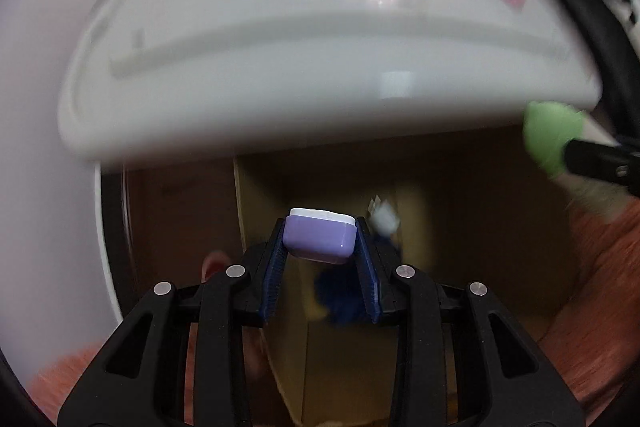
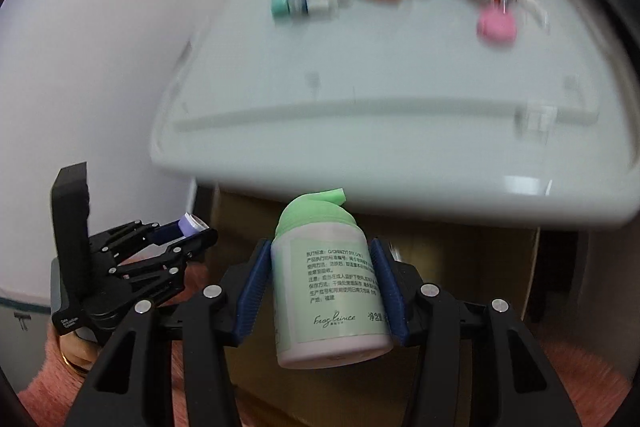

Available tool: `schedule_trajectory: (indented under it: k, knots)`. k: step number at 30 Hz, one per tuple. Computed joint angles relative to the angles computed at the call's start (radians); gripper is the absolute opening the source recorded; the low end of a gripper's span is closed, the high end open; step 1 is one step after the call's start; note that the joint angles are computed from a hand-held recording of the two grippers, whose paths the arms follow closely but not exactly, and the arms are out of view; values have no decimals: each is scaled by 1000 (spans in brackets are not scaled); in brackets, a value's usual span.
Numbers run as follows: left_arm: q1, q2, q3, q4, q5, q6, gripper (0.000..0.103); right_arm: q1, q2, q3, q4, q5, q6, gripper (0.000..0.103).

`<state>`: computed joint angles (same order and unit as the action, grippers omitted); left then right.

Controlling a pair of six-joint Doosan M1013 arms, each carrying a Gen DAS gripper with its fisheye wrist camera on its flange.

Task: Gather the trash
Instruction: 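Drop the lilac cap and green bottle into the cardboard box with both tools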

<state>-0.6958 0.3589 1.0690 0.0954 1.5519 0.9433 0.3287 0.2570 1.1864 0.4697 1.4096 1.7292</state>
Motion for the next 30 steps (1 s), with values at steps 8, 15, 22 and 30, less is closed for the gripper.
schedule_trajectory:
  k: [8,15,22,30]
  knots:
    - [31,62,28,-234,143,2,83,71,30,5,-214,140,71,94]
    - [33,78,33,-257,194,13,84,66,32,5,-244,123,119,95]
    - [27,65,34,-237,165,5,84,57,22,13,-216,89,137,95]
    - [9,-11,-23,-39,-130,23,84,16,-49,-10,-267,-222,112,96]
